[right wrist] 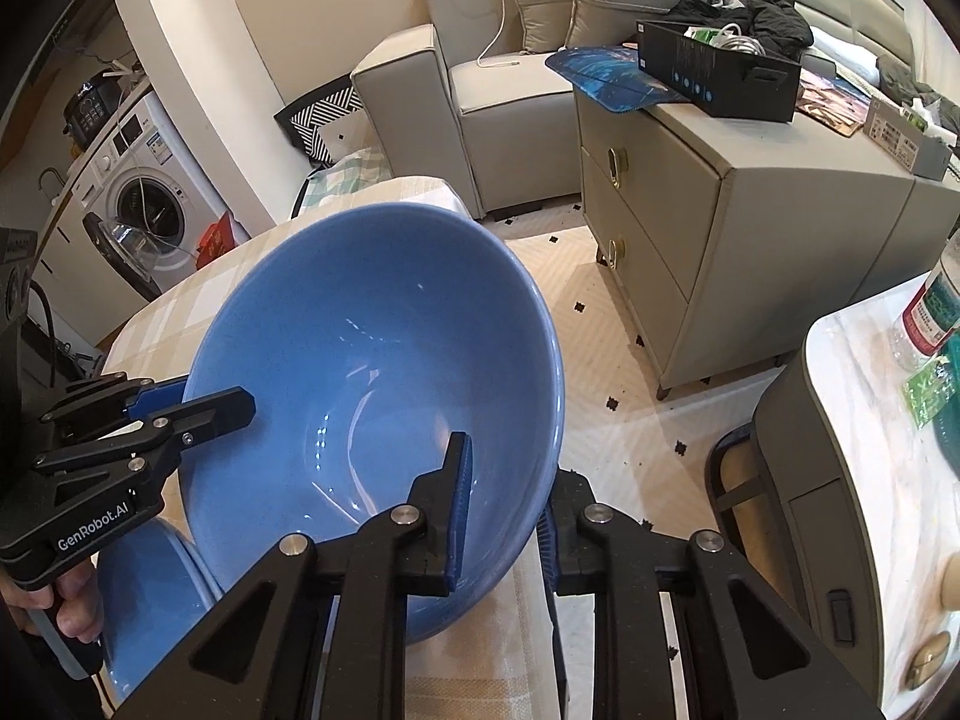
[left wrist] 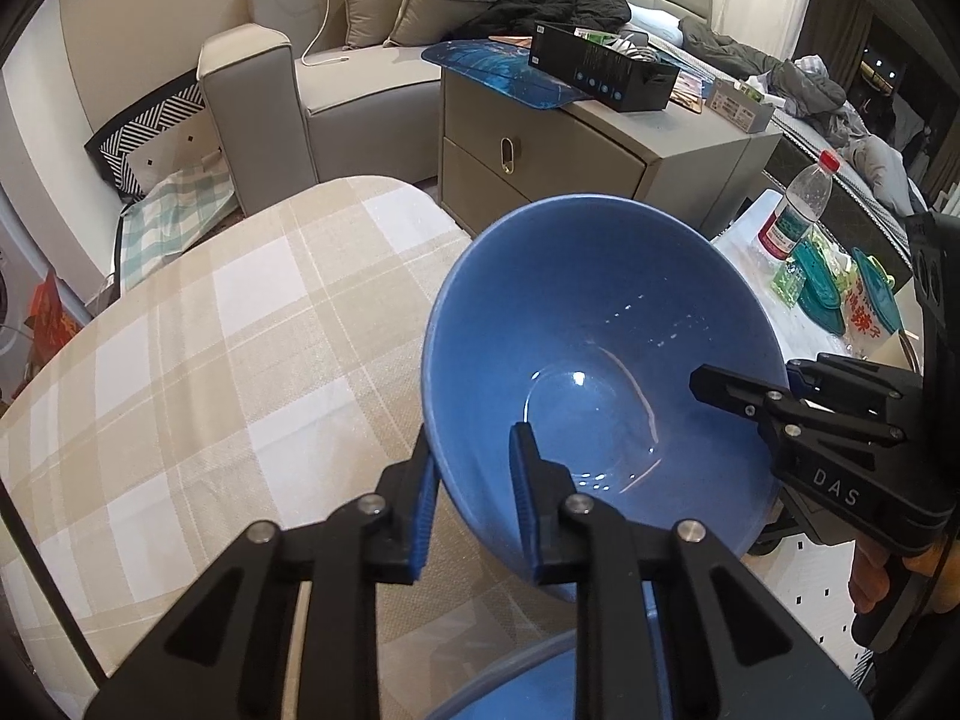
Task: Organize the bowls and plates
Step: 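Lift the blue bowl with both grippers and carry it over another bowl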
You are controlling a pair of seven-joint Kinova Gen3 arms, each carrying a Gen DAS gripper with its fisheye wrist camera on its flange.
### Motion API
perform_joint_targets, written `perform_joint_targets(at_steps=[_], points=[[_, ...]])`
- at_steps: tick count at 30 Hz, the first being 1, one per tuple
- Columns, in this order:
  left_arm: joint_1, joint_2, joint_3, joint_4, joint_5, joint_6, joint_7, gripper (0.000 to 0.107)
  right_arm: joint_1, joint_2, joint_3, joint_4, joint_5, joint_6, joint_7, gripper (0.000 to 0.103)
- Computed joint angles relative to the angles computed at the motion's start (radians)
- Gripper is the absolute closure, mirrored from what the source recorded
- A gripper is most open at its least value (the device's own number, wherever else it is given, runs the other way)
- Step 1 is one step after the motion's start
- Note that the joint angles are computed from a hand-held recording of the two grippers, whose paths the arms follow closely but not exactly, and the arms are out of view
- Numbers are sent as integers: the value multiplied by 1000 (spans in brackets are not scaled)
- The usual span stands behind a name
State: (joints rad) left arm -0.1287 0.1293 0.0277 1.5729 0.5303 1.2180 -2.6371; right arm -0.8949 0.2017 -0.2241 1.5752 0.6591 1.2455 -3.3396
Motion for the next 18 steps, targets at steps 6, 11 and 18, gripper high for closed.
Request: perform_joint_targets(at_steps=[6, 11, 18], points=[[-6, -6, -4, -5, 17, 10, 2, 86, -10, -3, -3, -23, 13, 36, 1, 84], [-18, -22, -11, -4, 55, 22, -14, 86, -29, -2, -7, -49, 31, 80, -6, 84], [-38, -49, -30, -11, 107, 54, -27, 86, -59, -9, -21, -73, 66, 132, -25, 84]])
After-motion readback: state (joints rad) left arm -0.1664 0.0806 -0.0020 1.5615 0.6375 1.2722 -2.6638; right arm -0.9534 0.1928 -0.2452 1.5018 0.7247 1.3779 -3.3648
